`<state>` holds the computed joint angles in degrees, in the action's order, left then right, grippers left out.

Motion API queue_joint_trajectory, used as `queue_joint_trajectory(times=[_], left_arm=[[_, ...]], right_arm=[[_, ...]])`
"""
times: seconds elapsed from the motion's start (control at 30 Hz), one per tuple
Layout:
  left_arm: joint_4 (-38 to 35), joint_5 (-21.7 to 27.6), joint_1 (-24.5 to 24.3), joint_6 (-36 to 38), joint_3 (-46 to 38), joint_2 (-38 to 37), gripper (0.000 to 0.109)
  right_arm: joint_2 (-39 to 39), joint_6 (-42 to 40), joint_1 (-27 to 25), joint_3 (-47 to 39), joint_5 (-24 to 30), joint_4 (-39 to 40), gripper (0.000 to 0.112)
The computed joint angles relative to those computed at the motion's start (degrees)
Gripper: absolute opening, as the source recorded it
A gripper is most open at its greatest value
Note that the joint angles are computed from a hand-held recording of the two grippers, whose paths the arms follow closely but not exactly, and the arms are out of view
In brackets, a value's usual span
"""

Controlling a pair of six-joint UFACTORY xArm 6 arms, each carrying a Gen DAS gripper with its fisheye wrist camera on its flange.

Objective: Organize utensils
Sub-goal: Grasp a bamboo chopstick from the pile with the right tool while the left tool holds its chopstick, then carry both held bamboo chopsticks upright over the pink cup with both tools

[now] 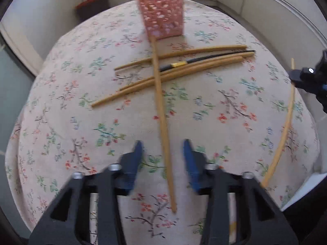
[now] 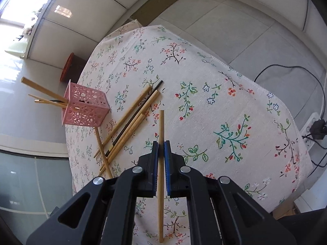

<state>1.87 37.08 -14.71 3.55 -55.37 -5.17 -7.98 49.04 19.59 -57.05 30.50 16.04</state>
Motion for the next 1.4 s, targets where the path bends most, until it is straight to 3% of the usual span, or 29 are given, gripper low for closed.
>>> queue_joint_trajectory(times=[0.03,0.07,0.2,0.47,0.73,0.93,1.1,1.23,1.4], left_arm=[[-0.9,1.74,0.15,0.83,-0.81,0.16,0.007],[-2.66,2.67,0.69,2.11,-1.11,-0.08,0.005],[-12.16,3.48,3.99,9.56,0.02,-4.77,0.005],[-17.34,1.37,6.82,13.2,-0.51,-13.54,0.005],[-26.35,-0.32,8.31,17.64,-9.49,-8.94,0.005],[-32.24,-0.54,8.62,21.56,-16.28,-5.02,0.005],[-37.19,-1.76,7.92,24.21,-27.24,1.81,0.005],[-37.52,-2.63,6.76,23.75,-35.78,7.88,0.005],[-32.95,-3.2,5.35,20.24,-41.84,13.67,0.005]], right_arm=[[-0.65,-0.49,0.03,0.49,-0.72,-0.15,0.006],[-1.44,-0.72,-0.01,1.12,-1.64,-0.5,0.006],[-3.69,-1.91,-0.23,2.73,-4.65,-0.37,0.006],[-3.22,-4.39,0.65,1.54,-5.82,1.4,0.006],[-3.83,-4.74,1.43,0.45,-7.37,-2.16,0.006],[-5.1,-3.82,1.0,-3.44,-5.36,-5.53,0.006],[-6.37,-0.73,-0.74,-8.67,-3.86,-13.12,0.006],[-6.44,2.29,-3.46,-13.76,-3.0,-18.42,0.006],[-3.03,2.65,-6.76,-22.44,-1.41,-22.36,0.006]])
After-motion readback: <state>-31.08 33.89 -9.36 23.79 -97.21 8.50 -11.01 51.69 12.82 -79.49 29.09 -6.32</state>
